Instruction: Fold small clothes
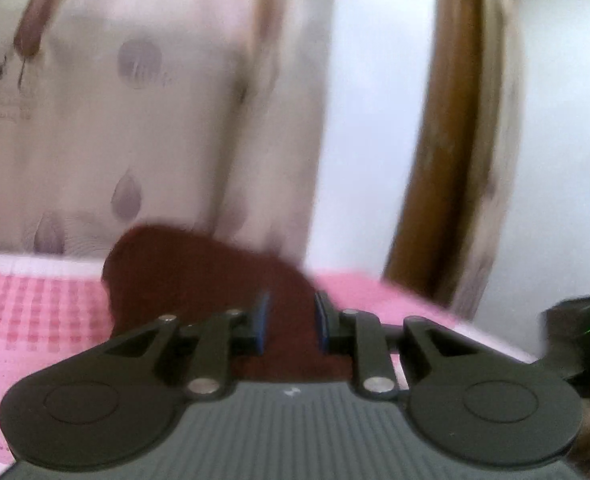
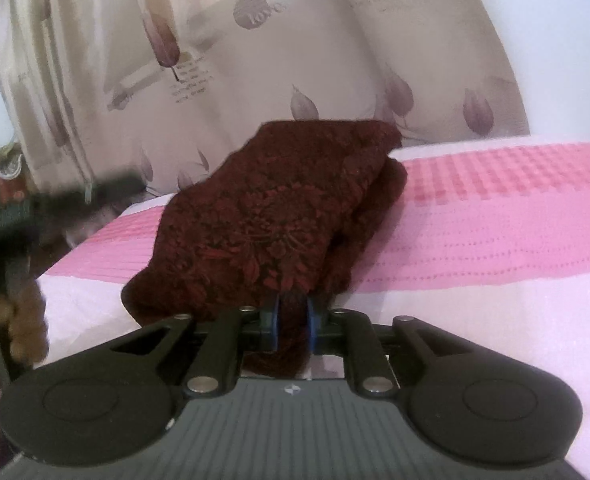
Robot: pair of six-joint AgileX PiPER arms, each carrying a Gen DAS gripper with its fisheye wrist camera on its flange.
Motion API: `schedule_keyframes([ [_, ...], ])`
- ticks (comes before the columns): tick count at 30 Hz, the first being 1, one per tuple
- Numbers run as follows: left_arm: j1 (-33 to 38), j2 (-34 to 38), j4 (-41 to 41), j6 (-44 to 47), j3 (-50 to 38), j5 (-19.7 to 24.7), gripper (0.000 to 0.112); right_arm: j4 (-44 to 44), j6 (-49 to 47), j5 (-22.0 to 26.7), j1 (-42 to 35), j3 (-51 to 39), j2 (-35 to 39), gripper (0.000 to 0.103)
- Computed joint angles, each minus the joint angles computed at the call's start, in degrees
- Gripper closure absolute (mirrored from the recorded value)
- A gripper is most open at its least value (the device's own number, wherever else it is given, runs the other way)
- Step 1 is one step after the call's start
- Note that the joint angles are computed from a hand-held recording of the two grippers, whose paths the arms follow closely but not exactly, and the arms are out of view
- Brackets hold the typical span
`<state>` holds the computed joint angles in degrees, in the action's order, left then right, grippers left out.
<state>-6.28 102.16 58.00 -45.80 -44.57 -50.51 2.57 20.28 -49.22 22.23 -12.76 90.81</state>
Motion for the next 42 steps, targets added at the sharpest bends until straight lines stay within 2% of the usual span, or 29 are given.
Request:
schedule_keyframes([
  [2, -0.7, 3.92, 3.55, -5.29, -3.72, 4.68, 0.089, -0.68, 1.36, -1.38, -0.41, 0.11, 1.21, 0.083],
  [7, -1.15, 5.87, -2.73, 1.13, -0.87, 1.84, 0.089, -1.87, 2.0, -2.04, -0.83, 0.49, 0.88, 0.077],
  [8, -1.36, 5.83, -2.84, 1.38, -0.83, 1.98, 0.089, -0.84, 1.46, -0.58, -0.55, 0.53, -0.95, 0.071],
  [11, -1.21, 5.89, -2.59, 1.69, -0.73, 1.84, 0.089, 11.57, -10.13, 3.53, 4.51, -0.92, -9.47, 0.067],
  [13, -0.36, 6.51, -1.25, 0.43, -1.62, 1.35, 0.088, 16.96, -20.31, 8.16, 5.71, -5.73, -12.33, 0.058],
  [15, -0.55, 6.96, -1.97, 0.42, -1.4, 0.65, 0.088, 16.24, -26.58, 10.51, 3.49, -12.68, -9.17, 0.052],
  [16, -0.46, 7.14, -2.06, 0.18, -1.35, 0.38, 0.087, 13.26, -26.27, 12.16, 1.49, -15.89, -6.93, 0.053],
  [18, -0.44, 7.28, -2.08, -0.33, -1.26, -0.06, 0.084, 3.17, -19.96, 15.38, -4.25, -24.43, 0.66, 0.053],
  [20, -0.84, 7.08, -2.89, 0.48, -1.02, 0.34, 0.082, -2.71, -15.56, 19.11, -7.54, -32.46, 7.31, 0.053],
  [23, -1.48, 7.0, -3.27, 0.55, -1.37, 1.92, 0.082, -3.26, -15.35, 27.85, -9.96, -44.7, 17.15, 0.054],
  [25, -1.5, 7.1, -3.51, 0.26, -1.41, 1.98, 0.082, -1.54, -15.98, 32.22, -10.47, -48.93, 21.09, 0.054],
  [26, -1.66, 6.88, -3.64, 0.48, -1.38, 2.4, 0.082, -2.41, -13.98, 32.29, -10.69, -49.39, 22.39, 0.054],
  [28, -2.77, 5.68, -5.26, 2.3, -0.95, 4.46, 0.082, -5.03, -8.92, 28.64, -11.3, -47.7, 23.03, 0.054],
  [30, -4.48, 3.16, -8.39, 4.7, 0.28, 7.56, 0.082, -3.3, -11.26, 27.76, -10.84, -47.06, 23.0, 0.054],
  [31, -5.46, 1.58, -10.8, 6.78, 1.25, 9.14, 0.076, -3.09, -11.14, 28.52, -10.76, -47.12, 22.49, 0.054],
  [33, -8.17, -1.81, -20.03, 15.32, 4.18, 11.25, 0.049, 2.71, -15.53, 27.08, -9.63, -44.48, 19.25, 0.052],
  [34, -9.67, -3.67, -25.76, 20.77, 5.97, 11.63, 0.028, 4.85, -16.81, 23.95, -9.17, -41.88, 17.61, 0.044],
  [35, -11.17, -5.23, -31.49, 26.41, 7.63, 11.46, 0.021, 8.87, -18.49, 18.72, -7.53, -37.09, 14.32, 0.025],
  [37, -14.76, -8.15, -42.95, 37.79, 10.65, 10.41, 0.021, 14.89, -20.24, 11.01, -3.78, -28.93, 8.55, 0.0],
  [39, -17.27, -10.69, -48.99, 42.84, 11.14, 13.31, 0.021, 20.67, -21.96, 1.58, 2.6, -19.68, 2.95, 0.0],
  [41, -18.48, -12.59, -51.51, 44.01, 11.08, 16.41, 0.021, 30.06, -27.14, -3.2, 10.19, -14.45, -0.95, 0.0],
  [42, -19.11, -13.51, -53.2, 45.01, 11.34, 17.35, 0.021, 35.79, -29.64, -7.08, 15.46, -11.95, -1.78, 0.0],
])
